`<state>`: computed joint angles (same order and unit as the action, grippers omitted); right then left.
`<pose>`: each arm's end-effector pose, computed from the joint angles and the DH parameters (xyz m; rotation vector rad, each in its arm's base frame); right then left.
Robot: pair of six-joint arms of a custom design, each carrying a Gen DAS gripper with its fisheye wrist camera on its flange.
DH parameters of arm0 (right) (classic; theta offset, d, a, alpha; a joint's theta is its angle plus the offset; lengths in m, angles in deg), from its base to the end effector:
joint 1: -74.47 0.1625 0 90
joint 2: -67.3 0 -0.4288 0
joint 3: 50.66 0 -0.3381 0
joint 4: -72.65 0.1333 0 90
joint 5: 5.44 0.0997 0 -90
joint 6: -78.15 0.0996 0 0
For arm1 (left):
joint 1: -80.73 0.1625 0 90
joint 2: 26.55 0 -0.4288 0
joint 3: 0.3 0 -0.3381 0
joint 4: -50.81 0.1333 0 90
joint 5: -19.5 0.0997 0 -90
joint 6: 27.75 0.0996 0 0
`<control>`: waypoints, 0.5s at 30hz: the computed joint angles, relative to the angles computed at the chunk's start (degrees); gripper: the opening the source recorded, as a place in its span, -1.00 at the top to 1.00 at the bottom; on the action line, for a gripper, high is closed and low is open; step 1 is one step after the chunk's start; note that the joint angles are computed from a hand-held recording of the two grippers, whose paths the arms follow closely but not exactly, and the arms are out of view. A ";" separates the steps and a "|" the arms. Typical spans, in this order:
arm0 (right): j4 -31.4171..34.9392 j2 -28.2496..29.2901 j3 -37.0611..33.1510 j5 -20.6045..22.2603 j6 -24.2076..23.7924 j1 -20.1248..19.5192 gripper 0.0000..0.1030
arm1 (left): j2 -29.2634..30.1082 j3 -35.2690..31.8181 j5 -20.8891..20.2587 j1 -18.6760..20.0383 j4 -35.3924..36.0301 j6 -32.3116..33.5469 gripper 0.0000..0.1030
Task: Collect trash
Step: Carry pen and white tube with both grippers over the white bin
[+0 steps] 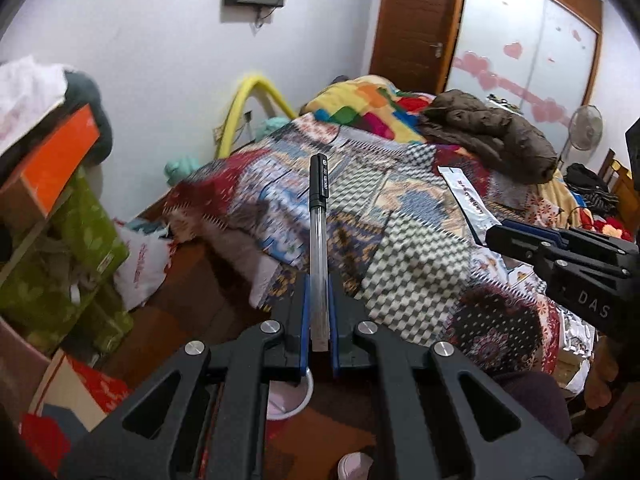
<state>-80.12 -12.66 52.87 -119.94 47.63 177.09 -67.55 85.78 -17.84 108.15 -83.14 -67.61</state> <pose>0.2032 -0.4865 0.4423 0.7419 -2.4042 0.7976 -0.4888 -0.4929 0.1420 0.4837 2.3480 -0.9100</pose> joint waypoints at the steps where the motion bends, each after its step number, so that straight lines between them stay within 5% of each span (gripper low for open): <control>1: 0.10 0.49 0.36 0.09 0.09 0.10 0.69 | -0.65 0.90 -0.39 0.26 0.42 -0.95 0.87; 15: 4.08 7.93 3.45 -3.06 3.18 0.07 0.69 | -4.07 9.35 -8.01 6.86 5.86 -10.20 0.87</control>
<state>-76.04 -4.73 56.32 -123.00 50.81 177.15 -71.62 95.13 -25.86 115.01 -77.28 -77.81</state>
